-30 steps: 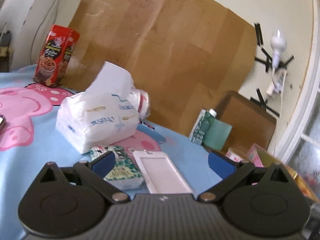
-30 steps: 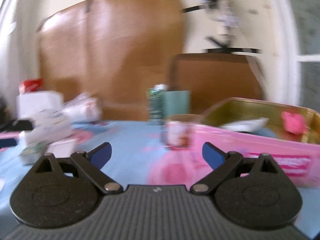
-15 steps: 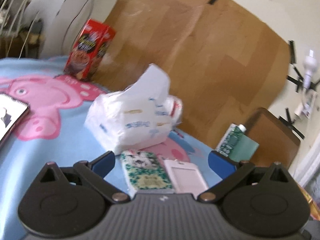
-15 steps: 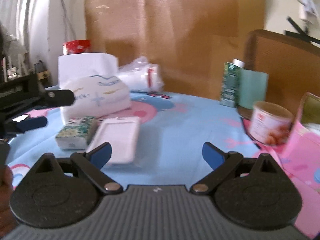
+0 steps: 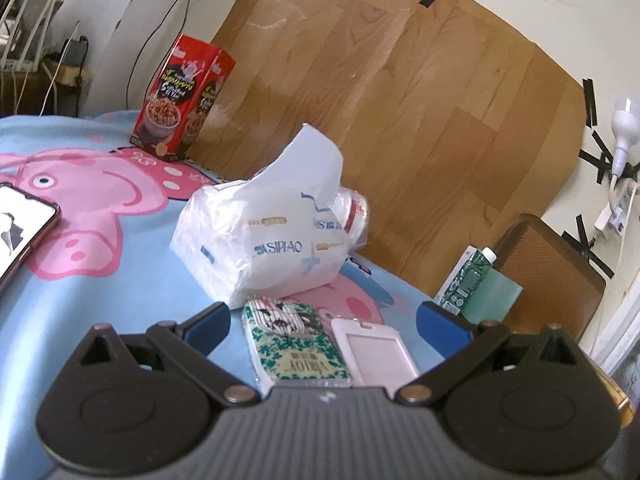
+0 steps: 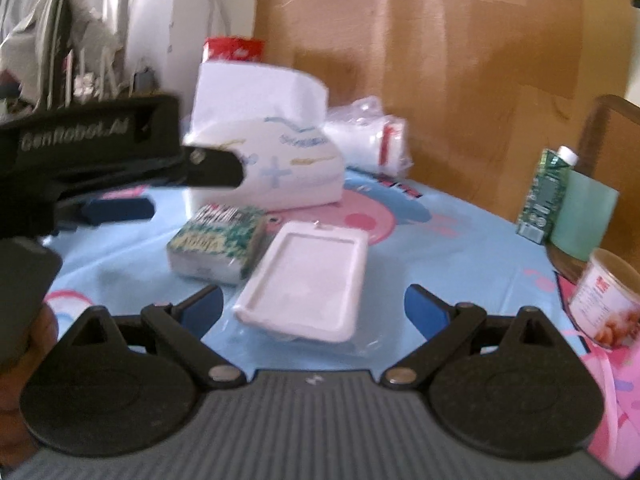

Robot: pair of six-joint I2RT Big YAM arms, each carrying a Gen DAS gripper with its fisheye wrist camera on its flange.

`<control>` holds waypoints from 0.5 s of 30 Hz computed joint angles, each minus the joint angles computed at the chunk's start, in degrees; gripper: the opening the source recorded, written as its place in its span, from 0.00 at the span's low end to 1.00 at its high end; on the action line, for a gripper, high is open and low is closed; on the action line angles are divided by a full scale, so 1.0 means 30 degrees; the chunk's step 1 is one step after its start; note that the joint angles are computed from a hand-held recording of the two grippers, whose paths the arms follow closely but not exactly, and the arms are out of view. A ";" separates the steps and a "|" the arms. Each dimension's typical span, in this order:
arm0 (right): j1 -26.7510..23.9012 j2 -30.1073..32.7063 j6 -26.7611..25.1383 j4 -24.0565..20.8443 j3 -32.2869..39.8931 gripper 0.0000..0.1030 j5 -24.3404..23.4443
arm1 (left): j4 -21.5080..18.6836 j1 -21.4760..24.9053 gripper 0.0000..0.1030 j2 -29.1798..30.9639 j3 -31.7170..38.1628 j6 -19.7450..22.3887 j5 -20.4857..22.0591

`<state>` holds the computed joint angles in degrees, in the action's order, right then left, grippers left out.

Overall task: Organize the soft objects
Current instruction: 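Move the right gripper over the white card holder on the table, then close the right gripper on the white card holder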

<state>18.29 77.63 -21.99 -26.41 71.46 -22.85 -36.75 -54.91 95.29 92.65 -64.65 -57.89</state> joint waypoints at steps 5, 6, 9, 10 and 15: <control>0.0212 0.0665 -0.0297 -0.1751 0.1003 0.86 0.0449 | -0.0013 -0.0035 1.00 0.0136 0.0215 0.0439 -0.0058; 0.0132 0.0751 -0.0160 -0.1901 0.1096 0.82 0.0253 | -0.0035 -0.0024 1.00 0.0137 0.0220 0.0408 -0.0010; -0.0102 0.0787 0.0772 -0.1910 0.1088 0.71 -0.0063 | -0.0067 0.0004 1.00 0.0096 0.0171 0.0358 0.0108; -0.0165 0.0795 0.1063 -0.1893 0.1079 0.70 -0.0103 | -0.0056 -0.0005 1.00 0.0094 0.0163 0.0394 0.0104; -0.0545 0.0262 0.2259 -0.1369 0.0417 0.69 0.0125 | -0.0016 -0.0118 1.00 0.0271 0.0403 0.1204 -0.0074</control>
<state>16.66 78.41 -15.21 -30.51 72.71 -22.48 -36.80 -55.27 96.10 93.86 -61.04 -58.11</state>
